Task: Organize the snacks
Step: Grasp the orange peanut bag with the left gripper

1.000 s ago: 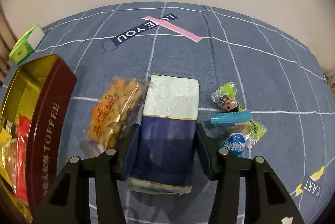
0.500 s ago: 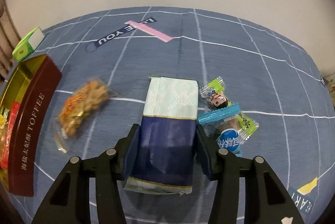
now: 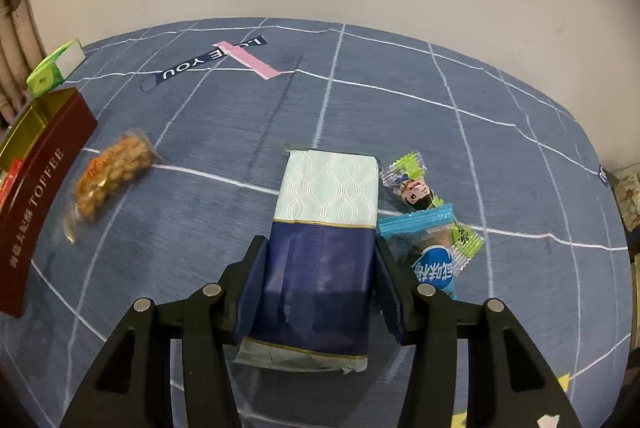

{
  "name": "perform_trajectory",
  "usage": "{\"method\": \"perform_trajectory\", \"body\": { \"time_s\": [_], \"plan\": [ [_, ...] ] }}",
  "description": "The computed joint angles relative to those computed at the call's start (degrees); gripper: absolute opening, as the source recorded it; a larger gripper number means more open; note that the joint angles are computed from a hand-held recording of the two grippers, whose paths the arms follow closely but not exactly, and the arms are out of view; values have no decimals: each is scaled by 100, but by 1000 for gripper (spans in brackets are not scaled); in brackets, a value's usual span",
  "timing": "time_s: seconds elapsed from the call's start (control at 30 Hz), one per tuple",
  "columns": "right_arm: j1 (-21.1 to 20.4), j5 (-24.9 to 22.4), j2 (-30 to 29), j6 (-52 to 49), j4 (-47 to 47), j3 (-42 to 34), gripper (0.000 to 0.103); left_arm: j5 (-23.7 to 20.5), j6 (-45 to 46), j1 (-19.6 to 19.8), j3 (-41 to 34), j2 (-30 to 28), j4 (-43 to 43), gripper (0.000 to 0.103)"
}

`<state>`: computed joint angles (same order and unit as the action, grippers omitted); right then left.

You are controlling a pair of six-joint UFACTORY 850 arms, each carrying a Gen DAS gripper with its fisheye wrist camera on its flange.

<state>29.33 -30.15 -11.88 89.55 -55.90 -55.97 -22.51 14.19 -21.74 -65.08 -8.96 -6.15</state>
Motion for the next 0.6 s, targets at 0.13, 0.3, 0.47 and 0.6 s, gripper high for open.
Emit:
{"method": "perform_trajectory", "body": {
  "time_s": [0.13, 0.3, 0.47, 0.6],
  "plan": [
    [-78, 227, 122, 182, -177, 161, 47, -161, -118, -130, -318, -392, 240, 61],
    [-57, 255, 114, 410, -426, 195, 47, -336, -87, -184, -562, -724, 207, 61],
    [-19, 261, 194, 743, -712, 318, 47, -537, 84, -214, -851, -1023, 107, 61],
    [10, 231, 195, 1005, -938, 354, 47, -698, 129, -243, -1066, -1222, 130, 61]
  ]
}}
